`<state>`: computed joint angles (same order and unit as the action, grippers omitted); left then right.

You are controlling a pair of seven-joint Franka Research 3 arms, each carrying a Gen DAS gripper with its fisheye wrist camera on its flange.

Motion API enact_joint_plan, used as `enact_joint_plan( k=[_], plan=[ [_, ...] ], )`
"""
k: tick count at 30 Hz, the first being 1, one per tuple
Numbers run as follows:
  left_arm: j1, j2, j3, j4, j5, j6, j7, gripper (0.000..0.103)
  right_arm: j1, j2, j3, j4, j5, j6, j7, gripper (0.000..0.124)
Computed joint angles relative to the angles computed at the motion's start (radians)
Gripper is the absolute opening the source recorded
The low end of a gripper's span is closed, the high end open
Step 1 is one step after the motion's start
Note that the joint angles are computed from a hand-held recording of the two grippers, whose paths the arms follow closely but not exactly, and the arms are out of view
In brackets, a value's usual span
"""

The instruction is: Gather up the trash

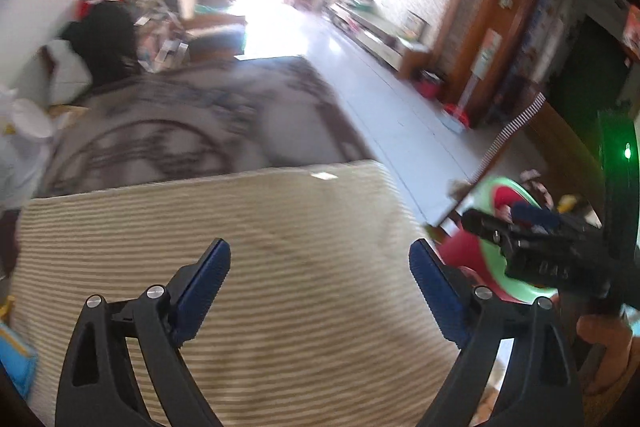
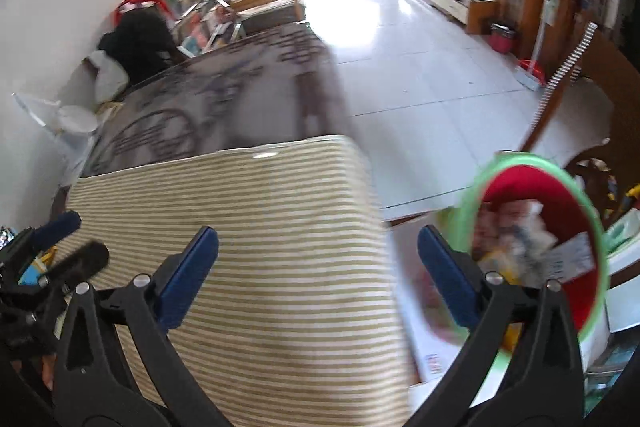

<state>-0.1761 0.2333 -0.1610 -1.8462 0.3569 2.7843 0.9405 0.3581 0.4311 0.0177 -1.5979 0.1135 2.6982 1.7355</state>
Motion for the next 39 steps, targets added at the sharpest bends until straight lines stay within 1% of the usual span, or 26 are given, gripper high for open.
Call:
enact_joint_plan(
  k=[2,3,6,8,10,11,12,14,16,17,19,21,22,23,24,25,26,27,28,29,30,31,33,34,37,39],
  plan=[
    [0.011,-0.062,0.043,-0.069,0.057,0.045,-0.059,0.095,-0.004,0.023,0.047,0.040,0.046,-0.002,-0.038,0.098],
    [0.022,-0.084,0.054,-0.095,0.079,0.067,-0.080,0.095,0.011,0.039,0.057,0.068,0.051,0.001,-0.044,0.098],
    [0.052,-0.151,0.088,-0.163,0.186,0.127,-0.194,0.095,0.072,0.072,0.053,0.130,0.023,0.037,-0.044,0.098],
    [0.079,-0.185,0.104,-0.192,0.285,0.162,-0.307,0.095,0.118,0.076,0.033,0.135,-0.010,0.108,-0.033,0.098],
    [0.108,-0.217,0.113,-0.212,0.442,0.180,-0.466,0.095,0.187,0.075,-0.028,0.125,-0.076,0.205,0.020,0.098],
    [0.125,-0.232,0.113,-0.209,0.565,0.173,-0.586,0.095,0.213,0.074,-0.053,0.119,-0.101,0.246,0.042,0.098],
    [0.141,-0.241,0.105,-0.206,0.626,0.163,-0.643,0.095,0.243,0.073,-0.085,0.113,-0.130,0.295,0.064,0.098],
    [0.172,-0.260,0.088,-0.193,0.762,0.124,-0.767,0.095,0.304,0.079,-0.160,0.124,-0.176,0.331,0.115,0.098],
    [0.196,-0.278,0.074,-0.191,0.871,0.107,-0.871,0.095,0.371,0.092,-0.253,0.141,-0.218,0.340,0.199,0.098],
    [0.206,-0.287,0.065,-0.188,0.944,0.093,-0.946,0.095,0.403,0.092,-0.300,0.134,-0.237,0.363,0.249,0.098],
    [0.221,-0.308,0.047,-0.187,1.136,0.045,-1.157,0.095,0.423,0.088,-0.336,0.113,-0.238,0.423,0.303,0.098],
    [0.223,-0.323,0.037,-0.194,1.222,-0.004,-1.260,0.095,0.425,0.093,-0.347,0.087,-0.198,0.510,0.327,0.098],
    [0.222,-0.324,0.035,-0.193,1.238,-0.017,-1.280,0.095,0.438,0.096,-0.368,0.063,-0.171,0.578,0.340,0.098],
    [0.221,-0.326,0.037,-0.194,1.234,-0.011,-1.275,0.095,0.481,0.103,-0.424,0.053,-0.139,0.591,0.347,0.098],
    [0.223,-0.319,0.044,-0.186,1.212,0.020,-1.241,0.095,0.529,0.107,-0.482,0.055,-0.113,0.559,0.352,0.098],
    [0.225,-0.313,0.050,-0.181,1.177,0.052,-1.194,0.095,0.547,0.109,-0.506,0.063,-0.099,0.519,0.351,0.098],
    [0.225,-0.306,0.053,-0.177,1.140,0.071,-1.146,0.095,0.542,0.106,-0.495,0.072,-0.056,0.480,0.303,0.098],
    [0.224,-0.298,0.052,-0.172,1.098,0.071,-1.093,0.095,0.518,0.097,-0.468,0.071,-0.083,0.464,0.314,0.098],
    [0.221,-0.292,0.048,-0.167,1.077,0.059,-1.061,0.095,0.521,0.094,-0.474,0.076,-0.090,0.431,0.317,0.098],
    [0.217,-0.285,0.044,-0.163,1.059,0.048,-1.029,0.095,0.537,0.100,-0.498,0.087,-0.107,0.394,0.340,0.098],
    [0.213,-0.282,0.042,-0.163,1.042,0.041,-1.005,0.095,0.566,0.109,-0.542,0.103,-0.126,0.338,0.383,0.098],
    [0.209,-0.277,0.041,-0.161,1.015,0.035,-0.973,0.095,0.570,0.108,-0.551,0.105,-0.133,0.319,0.413,0.098],
    [0.206,-0.266,0.045,-0.159,0.953,0.049,-0.913,0.095,0.546,0.096,-0.521,0.089,-0.140,0.336,0.432,0.098],
    [0.206,-0.261,0.048,-0.158,0.927,0.061,-0.895,0.095,0.550,0.094,-0.530,0.087,-0.157,0.331,0.450,0.098],
    [0.204,-0.256,0.052,-0.158,0.872,0.072,-0.849,0.095,0.604,0.097,-0.606,0.073,-0.237,0.326,0.526,0.098],
    [0.201,-0.257,0.051,-0.159,0.868,0.062,-0.838,0.095,0.625,0.097,-0.635,0.069,-0.276,0.316,0.570,0.098]
  ],
)
